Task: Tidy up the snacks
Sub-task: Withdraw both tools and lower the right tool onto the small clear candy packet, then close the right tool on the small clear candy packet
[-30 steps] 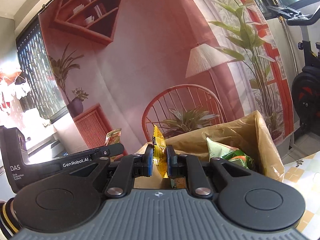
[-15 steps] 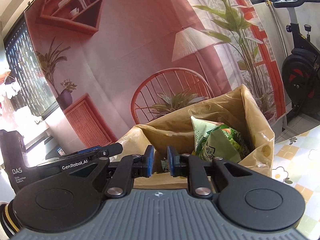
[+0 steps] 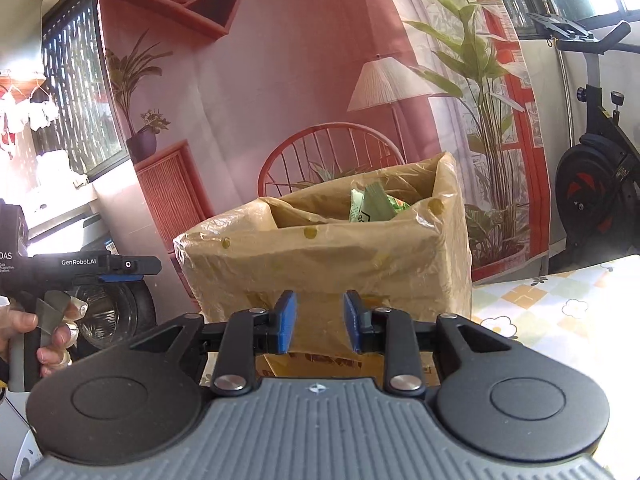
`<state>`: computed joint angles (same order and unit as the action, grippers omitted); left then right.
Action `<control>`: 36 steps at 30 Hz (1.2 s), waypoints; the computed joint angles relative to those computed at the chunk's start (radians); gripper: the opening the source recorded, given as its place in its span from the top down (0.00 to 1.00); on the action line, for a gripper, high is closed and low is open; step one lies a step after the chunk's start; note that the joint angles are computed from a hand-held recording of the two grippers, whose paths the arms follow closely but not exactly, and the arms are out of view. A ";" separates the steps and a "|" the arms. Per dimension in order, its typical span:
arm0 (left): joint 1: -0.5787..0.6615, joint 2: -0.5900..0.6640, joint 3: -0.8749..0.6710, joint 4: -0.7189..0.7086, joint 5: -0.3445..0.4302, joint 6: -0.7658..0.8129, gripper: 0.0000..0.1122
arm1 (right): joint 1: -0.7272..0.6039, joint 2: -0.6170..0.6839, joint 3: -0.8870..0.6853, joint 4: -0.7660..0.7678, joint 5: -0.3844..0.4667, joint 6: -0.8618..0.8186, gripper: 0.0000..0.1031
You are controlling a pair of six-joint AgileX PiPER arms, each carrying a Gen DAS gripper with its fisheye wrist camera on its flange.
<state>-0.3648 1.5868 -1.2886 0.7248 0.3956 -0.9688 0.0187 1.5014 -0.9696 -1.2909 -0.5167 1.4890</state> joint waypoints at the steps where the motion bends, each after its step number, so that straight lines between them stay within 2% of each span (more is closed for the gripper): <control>1: 0.007 -0.004 0.021 0.007 -0.004 -0.003 0.35 | -0.003 0.005 0.015 -0.006 0.010 0.001 0.72; 5: 0.026 0.007 0.083 0.105 -0.021 -0.124 0.36 | 0.024 0.043 0.048 0.023 0.119 -0.034 0.71; 9: 0.005 0.035 0.112 0.307 0.004 -0.319 0.36 | 0.064 0.095 0.034 0.030 0.229 -0.080 0.71; 11: -0.013 0.053 0.109 0.362 0.041 -0.343 0.36 | 0.074 0.112 0.033 0.055 0.254 -0.118 0.71; 14: -0.017 0.070 0.100 0.378 0.048 -0.340 0.36 | 0.085 0.131 0.045 0.118 0.278 -0.180 0.71; 16: -0.020 0.073 0.106 0.412 0.055 -0.374 0.36 | 0.090 0.147 0.049 0.144 0.283 -0.220 0.71; 19: -0.030 0.067 0.133 0.467 0.062 -0.455 0.36 | 0.064 0.175 0.043 0.053 0.248 -0.104 0.71; 26: -0.042 0.082 0.148 0.468 0.068 -0.468 0.36 | 0.057 0.217 0.014 -0.089 0.222 0.006 0.71; 30: -0.050 0.091 0.154 0.502 0.055 -0.496 0.36 | 0.054 0.246 0.000 -0.091 0.194 0.022 0.71; 33: -0.054 0.103 0.157 0.508 0.041 -0.510 0.36 | 0.060 0.264 -0.016 -0.162 0.183 0.069 0.71; 36: -0.062 0.115 0.163 0.510 0.031 -0.523 0.36 | 0.075 0.277 -0.023 -0.212 0.200 0.089 0.72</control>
